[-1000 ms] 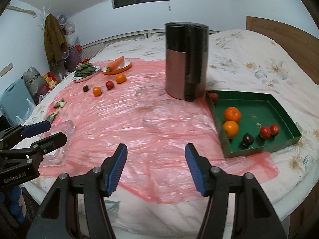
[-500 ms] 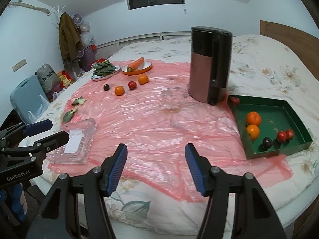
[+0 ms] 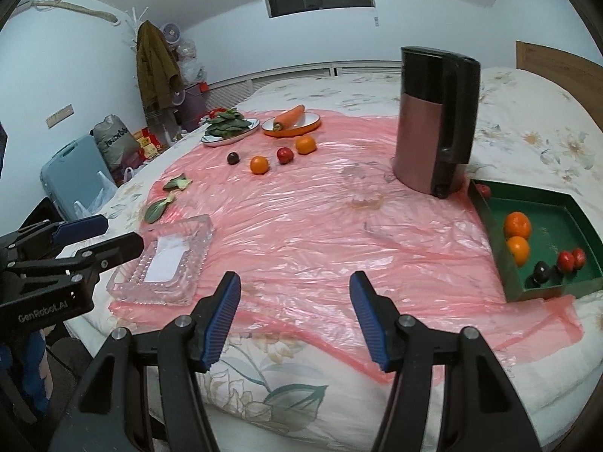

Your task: Organize fruits

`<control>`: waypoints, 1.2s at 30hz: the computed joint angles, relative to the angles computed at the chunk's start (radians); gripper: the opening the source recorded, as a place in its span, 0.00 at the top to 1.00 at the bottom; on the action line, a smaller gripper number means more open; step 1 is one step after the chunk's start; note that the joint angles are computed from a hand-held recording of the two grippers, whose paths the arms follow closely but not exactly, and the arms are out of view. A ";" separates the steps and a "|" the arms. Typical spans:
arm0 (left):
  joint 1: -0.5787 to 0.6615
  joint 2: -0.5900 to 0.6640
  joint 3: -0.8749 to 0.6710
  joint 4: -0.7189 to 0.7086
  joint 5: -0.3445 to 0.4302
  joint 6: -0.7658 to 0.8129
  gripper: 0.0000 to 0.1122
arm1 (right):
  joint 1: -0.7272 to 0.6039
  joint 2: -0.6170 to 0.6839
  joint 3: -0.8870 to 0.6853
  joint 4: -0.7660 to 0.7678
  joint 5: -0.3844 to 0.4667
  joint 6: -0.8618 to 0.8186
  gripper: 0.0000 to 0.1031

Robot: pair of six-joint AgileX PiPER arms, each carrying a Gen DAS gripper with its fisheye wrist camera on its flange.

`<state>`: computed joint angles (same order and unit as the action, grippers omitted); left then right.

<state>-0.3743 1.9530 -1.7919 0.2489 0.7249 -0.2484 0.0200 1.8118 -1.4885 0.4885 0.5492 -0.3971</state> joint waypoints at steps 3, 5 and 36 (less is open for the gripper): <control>0.008 0.003 -0.001 -0.002 -0.005 -0.004 0.47 | 0.001 0.004 0.000 0.008 -0.002 -0.005 0.12; 0.015 0.008 -0.007 -0.015 -0.008 0.002 0.47 | 0.001 0.006 -0.001 0.003 -0.003 0.002 0.12; 0.097 0.122 -0.091 -0.151 -0.018 0.097 0.47 | 0.071 0.151 -0.206 -0.206 0.071 0.192 0.12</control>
<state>-0.2773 2.0747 -1.8829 0.0975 0.7066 -0.1509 0.0907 1.9625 -1.6945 0.2830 0.6198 -0.2052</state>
